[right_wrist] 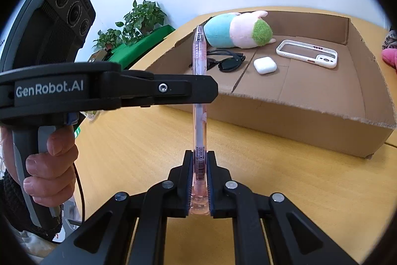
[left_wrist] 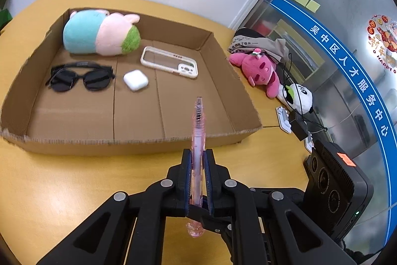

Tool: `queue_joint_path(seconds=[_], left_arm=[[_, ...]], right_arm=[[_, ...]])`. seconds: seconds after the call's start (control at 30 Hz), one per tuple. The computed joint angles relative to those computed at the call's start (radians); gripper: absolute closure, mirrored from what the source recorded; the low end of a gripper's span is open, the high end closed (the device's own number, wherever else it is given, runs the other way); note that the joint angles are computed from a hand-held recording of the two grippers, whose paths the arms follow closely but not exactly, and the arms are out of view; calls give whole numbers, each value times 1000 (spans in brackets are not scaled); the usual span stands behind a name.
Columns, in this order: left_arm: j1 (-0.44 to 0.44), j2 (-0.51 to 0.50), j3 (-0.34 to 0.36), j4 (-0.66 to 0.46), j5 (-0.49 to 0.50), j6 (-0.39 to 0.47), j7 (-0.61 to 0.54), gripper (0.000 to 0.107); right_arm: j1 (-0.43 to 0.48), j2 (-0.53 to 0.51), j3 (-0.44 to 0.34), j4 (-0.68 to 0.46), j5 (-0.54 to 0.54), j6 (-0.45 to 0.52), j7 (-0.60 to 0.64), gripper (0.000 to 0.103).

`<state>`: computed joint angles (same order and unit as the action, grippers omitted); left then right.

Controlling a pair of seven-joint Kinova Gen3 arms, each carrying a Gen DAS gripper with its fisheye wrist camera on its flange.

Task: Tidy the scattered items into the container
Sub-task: 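Carry the pen upright with the right gripper over the box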

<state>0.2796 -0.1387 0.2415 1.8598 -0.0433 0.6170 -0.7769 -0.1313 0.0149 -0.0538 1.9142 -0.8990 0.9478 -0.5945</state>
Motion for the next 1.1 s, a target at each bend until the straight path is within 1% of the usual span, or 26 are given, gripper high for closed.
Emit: queue_joint_path(seconds=[0.1, 0.13, 0.2, 0.23, 0.27, 0.3, 0.33, 0.4, 0.43, 0.47, 0.5, 0.57, 0.6, 0.67, 0.77, 0.87, 0.97, 1.1], left_arm=[[5, 25, -39, -57, 50, 17, -88, 98], [5, 39, -55, -83, 76, 25, -126, 98], [-5, 74, -84, -147, 134, 55, -205, 98], [-13, 96, -92, -188, 147, 75, -235, 98], [-22, 115, -98, -225, 158, 91, -258, 98], [-32, 134, -104, -264, 170, 108, -275, 98], [-41, 154, -108, -303, 175, 128, -282, 98], [-55, 195, -114, -383, 173, 172, -292, 98], [-61, 214, -117, -420, 173, 191, -297, 98], [-68, 233, -120, -453, 177, 208, -304, 98], [-75, 252, -122, -483, 184, 225, -315, 98], [-90, 288, -125, -530, 204, 256, -335, 98], [-96, 309, -126, -555, 213, 274, -343, 98], [-107, 351, -128, -599, 229, 306, -356, 98], [-113, 414, -129, -651, 242, 350, -358, 98], [-115, 466, -128, -667, 256, 374, -354, 98], [-127, 505, -124, -646, 287, 367, -355, 98], [-166, 559, -114, -612, 363, 354, -352, 98]], right_arm=[[-1, 8, 1, -47, 23, 0, -26, 94], [18, 16, -15, -71, 32, 6, -41, 94], [95, 52, -90, -159, 82, 45, -107, 94], [117, 74, -114, -205, 106, 68, -143, 94], [122, 97, -119, -252, 123, 89, -173, 94], [109, 120, -105, -298, 133, 102, -196, 94], [79, 140, -73, -344, 141, 118, -215, 94], [1, 182, 17, -437, 147, 160, -246, 94], [-21, 204, 42, -483, 151, 179, -263, 94], [-27, 226, 50, -530, 160, 199, -280, 94], [-21, 249, 38, -576, 176, 215, -306, 94], [22, 298, -33, -669, 241, 249, -371, 94], [32, 323, -57, -715, 274, 273, -403, 94], [38, 372, -72, -792, 306, 330, -446, 94], [52, 433, -86, -850, 323, 367, -490, 94], [61, 473, -98, -861, 336, 379, -519, 94], [62, 517, -103, -863, 354, 392, -547, 94], [47, 573, -102, -880, 395, 413, -590, 94]])
